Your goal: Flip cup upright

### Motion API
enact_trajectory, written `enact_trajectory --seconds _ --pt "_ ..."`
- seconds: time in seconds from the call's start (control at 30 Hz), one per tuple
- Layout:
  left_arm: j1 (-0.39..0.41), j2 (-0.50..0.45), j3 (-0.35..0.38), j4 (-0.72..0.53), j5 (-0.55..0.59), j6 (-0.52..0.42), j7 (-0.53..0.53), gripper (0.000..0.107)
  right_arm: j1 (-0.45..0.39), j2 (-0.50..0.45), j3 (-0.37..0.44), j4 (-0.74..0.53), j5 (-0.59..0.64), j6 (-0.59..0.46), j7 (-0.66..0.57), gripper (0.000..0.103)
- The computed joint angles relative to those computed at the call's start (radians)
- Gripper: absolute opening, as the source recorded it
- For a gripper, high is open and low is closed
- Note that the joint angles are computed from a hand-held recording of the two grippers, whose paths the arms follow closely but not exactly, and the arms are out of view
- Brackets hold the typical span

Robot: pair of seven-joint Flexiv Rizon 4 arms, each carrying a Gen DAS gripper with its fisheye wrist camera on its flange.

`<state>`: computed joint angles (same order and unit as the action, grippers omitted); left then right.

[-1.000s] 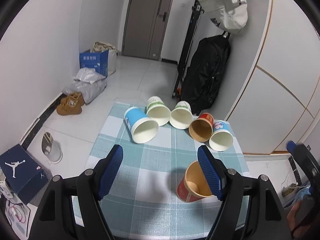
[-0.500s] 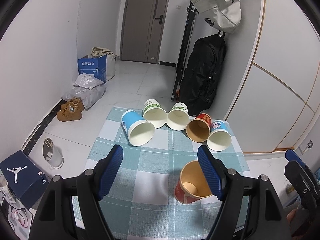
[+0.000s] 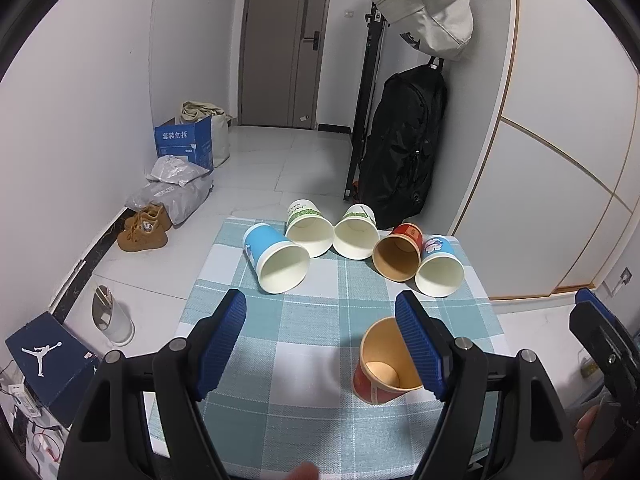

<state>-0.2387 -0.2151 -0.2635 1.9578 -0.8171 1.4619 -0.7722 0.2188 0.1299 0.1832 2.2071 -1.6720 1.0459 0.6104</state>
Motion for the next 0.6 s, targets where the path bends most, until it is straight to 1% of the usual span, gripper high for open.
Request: enact_trajectory --seconds 0.17,0.33,0.4,0.43,0.5,0.6 --pt "-0.008 -0.002 0.016 -0.002 0.043 0.001 -0.037 0.073 -0.002 0.003 0.000 0.004 -0.005 -0.001 0.011 0.103" --pt "0.004 0.001 0.000 0.003 0.025 0.000 -0.029 0.073 -0.002 0.003 0.000 0.006 0.001 0.001 0.006 0.103" --pt "-0.010 -0.004 0.020 0.002 0.061 0.015 -0.061 0.073 -0.003 0.004 0.000 0.007 0.004 0.002 0.006 0.103" --pt "-0.007 -0.004 0.018 0.003 0.066 0.021 -0.065 0.073 -0.003 0.005 0.000 0.008 0.003 0.001 0.007 0.103" --pt "0.009 0.000 -0.011 0.010 0.034 0.033 -0.035 0.073 -0.003 0.005 0.001 0.007 0.005 0.000 0.004 0.103" --pt "0.006 0.000 -0.011 0.014 0.045 0.043 -0.035 0.073 -0.003 0.006 0.001 0.009 0.004 -0.001 0.007 0.103"
